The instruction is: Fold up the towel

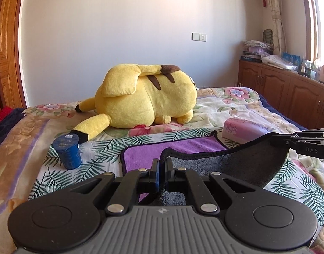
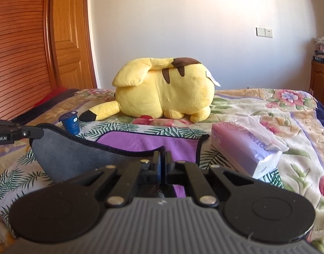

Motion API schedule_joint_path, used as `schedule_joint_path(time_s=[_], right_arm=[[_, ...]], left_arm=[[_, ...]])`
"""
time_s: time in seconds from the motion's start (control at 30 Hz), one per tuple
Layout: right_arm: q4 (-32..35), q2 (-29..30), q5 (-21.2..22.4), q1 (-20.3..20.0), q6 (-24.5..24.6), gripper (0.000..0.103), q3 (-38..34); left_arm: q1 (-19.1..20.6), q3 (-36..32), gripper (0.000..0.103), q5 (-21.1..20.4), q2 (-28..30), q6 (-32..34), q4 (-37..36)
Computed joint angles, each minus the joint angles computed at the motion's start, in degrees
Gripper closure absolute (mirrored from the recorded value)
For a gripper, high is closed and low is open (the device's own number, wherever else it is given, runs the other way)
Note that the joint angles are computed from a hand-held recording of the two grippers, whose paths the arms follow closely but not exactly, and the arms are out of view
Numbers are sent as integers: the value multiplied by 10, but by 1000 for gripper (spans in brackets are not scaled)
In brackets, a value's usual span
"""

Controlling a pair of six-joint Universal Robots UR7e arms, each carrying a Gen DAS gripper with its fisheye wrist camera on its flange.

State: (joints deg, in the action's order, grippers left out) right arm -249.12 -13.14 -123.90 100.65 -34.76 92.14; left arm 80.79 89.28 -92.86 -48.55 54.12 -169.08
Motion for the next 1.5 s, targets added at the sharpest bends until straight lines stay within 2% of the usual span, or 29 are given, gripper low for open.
schedule_joint_path(time_s=[0.4,0.7,1.07,1.27,1.5], right_arm=[[18,0,-6,8,-34,99,-25],[46,-10,-1,1,-51,99,-43],[66,-7,9,-10,-111,99,-91],[79,-5,15,-21,-117,99,-114],[89,0,24,-33,-124,99,-130]], left_arm=[[-7,-42,103,-11,18,-7,23],[-14,-73,103,1,40,21,21],[-24,-125,103,20,90,14,-9],[-23,-175,103,30,124,-14,10],[-19,-210,103,41,158,-9,4]])
